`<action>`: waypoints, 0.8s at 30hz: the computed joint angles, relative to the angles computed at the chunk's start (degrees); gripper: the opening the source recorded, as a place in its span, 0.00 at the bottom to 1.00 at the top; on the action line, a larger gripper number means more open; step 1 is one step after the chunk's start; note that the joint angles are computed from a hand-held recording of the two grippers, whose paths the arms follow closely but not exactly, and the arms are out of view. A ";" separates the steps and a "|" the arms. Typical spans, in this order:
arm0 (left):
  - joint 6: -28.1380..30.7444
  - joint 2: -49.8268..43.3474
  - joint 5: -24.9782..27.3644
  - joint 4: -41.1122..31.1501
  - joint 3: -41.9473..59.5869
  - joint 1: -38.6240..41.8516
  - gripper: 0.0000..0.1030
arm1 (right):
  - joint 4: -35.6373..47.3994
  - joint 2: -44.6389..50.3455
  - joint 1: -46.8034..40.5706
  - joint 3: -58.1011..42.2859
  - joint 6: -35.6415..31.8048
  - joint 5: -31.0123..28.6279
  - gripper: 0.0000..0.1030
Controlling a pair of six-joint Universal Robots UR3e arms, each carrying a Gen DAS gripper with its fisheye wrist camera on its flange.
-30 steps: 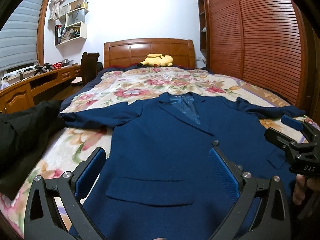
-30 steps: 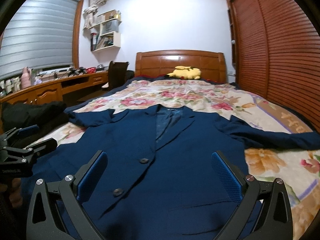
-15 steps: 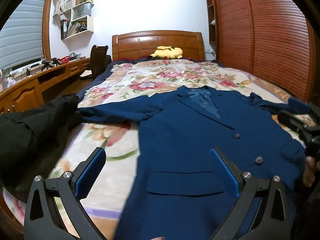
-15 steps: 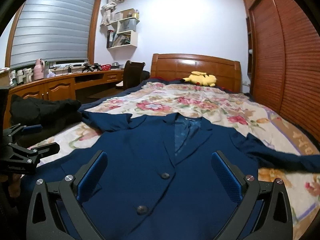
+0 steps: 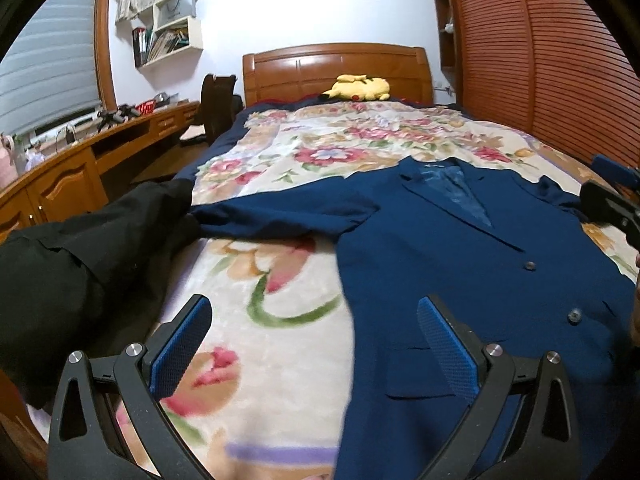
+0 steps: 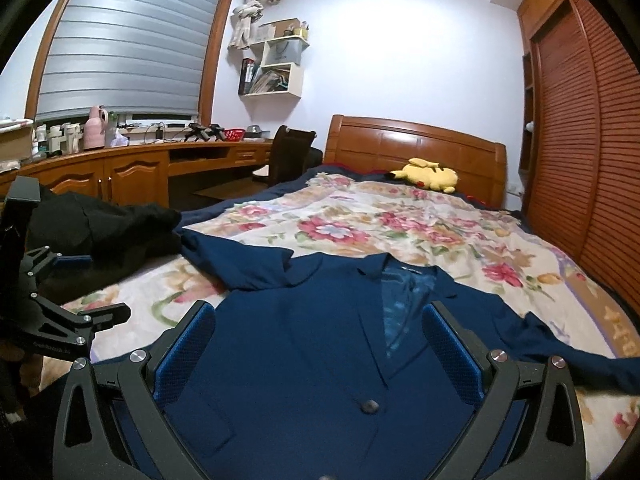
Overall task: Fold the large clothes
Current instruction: 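Move the left gripper down to the cuff of the nearest jacket sleeve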
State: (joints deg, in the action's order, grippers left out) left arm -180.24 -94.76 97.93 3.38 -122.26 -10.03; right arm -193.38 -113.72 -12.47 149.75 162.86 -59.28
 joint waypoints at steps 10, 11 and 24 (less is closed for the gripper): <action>2.57 -7.40 -3.43 -6.63 10.37 5.54 1.00 | -6.03 20.31 5.02 -8.87 -1.54 -3.82 0.99; 2.83 -8.90 -3.32 -7.18 12.22 5.65 1.00 | -5.82 21.66 4.84 -9.67 -1.81 -3.50 0.99; 1.66 -24.09 -6.70 -19.74 35.59 8.75 1.00 | 7.67 31.30 9.36 -26.22 -1.19 -6.25 0.99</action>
State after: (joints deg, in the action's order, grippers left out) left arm -178.59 -118.85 91.23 -16.35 -86.68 -1.28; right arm -185.71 -82.42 -3.11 123.53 161.67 -65.53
